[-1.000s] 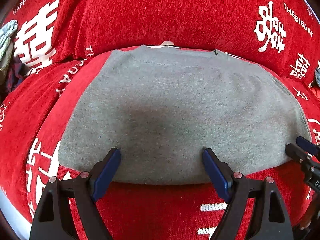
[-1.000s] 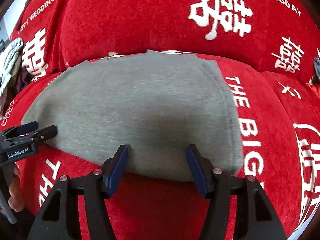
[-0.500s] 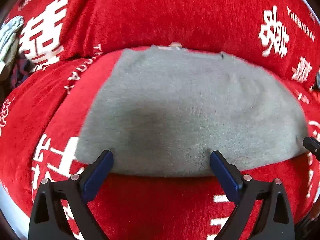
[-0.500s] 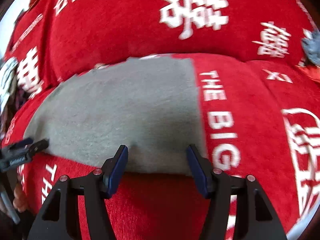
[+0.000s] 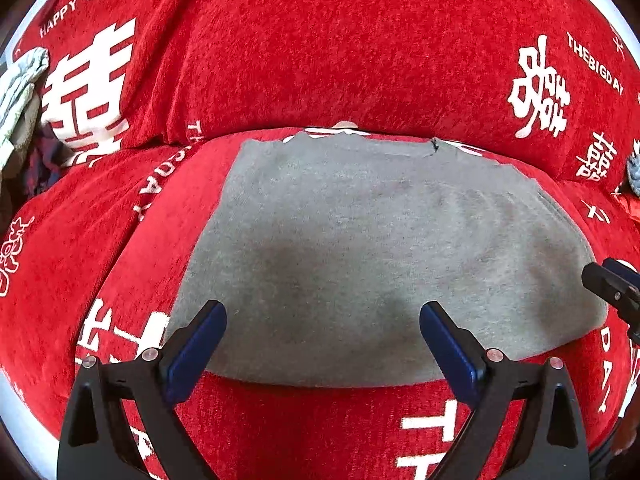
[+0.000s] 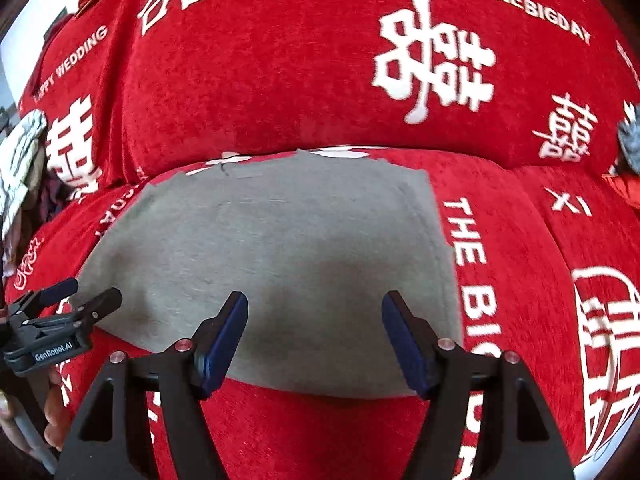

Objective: Fold small clothes

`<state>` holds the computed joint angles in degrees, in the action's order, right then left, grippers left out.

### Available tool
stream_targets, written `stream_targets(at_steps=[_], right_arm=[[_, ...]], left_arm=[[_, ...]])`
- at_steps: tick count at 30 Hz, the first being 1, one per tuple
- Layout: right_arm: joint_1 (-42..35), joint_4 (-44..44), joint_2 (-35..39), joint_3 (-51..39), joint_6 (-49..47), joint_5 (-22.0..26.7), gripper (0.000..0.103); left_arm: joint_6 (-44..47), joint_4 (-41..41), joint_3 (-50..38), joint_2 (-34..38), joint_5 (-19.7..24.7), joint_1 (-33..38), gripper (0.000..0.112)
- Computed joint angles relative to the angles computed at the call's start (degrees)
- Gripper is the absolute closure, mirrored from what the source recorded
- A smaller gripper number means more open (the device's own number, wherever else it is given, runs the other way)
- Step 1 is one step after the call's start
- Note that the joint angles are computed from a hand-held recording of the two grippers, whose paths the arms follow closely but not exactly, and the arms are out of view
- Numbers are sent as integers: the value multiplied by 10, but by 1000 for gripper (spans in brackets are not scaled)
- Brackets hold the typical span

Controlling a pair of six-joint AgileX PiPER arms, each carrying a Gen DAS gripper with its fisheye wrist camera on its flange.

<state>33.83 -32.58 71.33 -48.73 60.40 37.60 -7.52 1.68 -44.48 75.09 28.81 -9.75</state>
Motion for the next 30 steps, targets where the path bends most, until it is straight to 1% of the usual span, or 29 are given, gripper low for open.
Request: stream_targets(at_steps=[2, 6, 8, 10, 12, 14, 15, 16, 18, 19, 20, 22, 23, 24, 25, 26, 27, 28, 29, 30], right_arm=[[7, -2, 15, -16, -1, 4, 30], [24, 0, 71, -74, -21, 15, 30], [32, 7, 105, -108, -37, 17, 30], [35, 25, 138, -144, -63, 17, 30], [37, 47, 181, -191, -92, 20, 30], [40, 57, 219, -235, -112, 31, 30], [40, 66, 239, -260, -125, 35, 30], [38, 85, 263, -289, -145, 38, 30], [35, 109, 295, -328, -169, 45, 30], [34, 124, 314, -353, -183, 50, 30], [33, 136, 332, -376, -196, 55, 30], [31, 156, 361, -416, -216, 67, 30], [29, 170, 373, -435, -229, 72, 30], [23, 192, 391, -462, -247, 81, 30], [19, 208, 403, -480, -260, 88, 30], [15, 224, 416, -502, -274, 97, 30], [9, 242, 434, -531, -291, 111, 30], [1, 269, 459, -574, -312, 132, 30], [-7, 296, 486, -620, -330, 156, 30], [-15, 319, 512, -666, -341, 180, 30]], left_arm=[[33, -28, 1, 4, -4, 21, 14], [110, -92, 7, 20, -11, 73, 14], [187, -160, 15, 28, -15, 118, 14], [245, -211, 28, 29, -21, 156, 14], [344, -303, 33, 43, -5, 208, 14], [452, -401, 39, 64, 19, 271, 14], [509, -451, 47, 63, 27, 292, 14], [551, -486, 46, 66, 48, 311, 14], [590, -521, 35, 81, 89, 329, 14], [628, -557, 23, 98, 133, 345, 14], [647, -584, 11, 117, 171, 355, 14], [658, -610, -5, 141, 206, 359, 15], [668, -625, -13, 155, 229, 363, 23], [678, -641, -19, 168, 250, 368, 35], [679, -646, -32, 192, 278, 369, 56], [667, -641, -40, 206, 284, 364, 59], [673, -649, -38, 208, 277, 363, 64], [684, -657, -32, 204, 266, 361, 72], [680, -654, -30, 200, 251, 356, 75], [684, -658, -30, 204, 253, 358, 77]])
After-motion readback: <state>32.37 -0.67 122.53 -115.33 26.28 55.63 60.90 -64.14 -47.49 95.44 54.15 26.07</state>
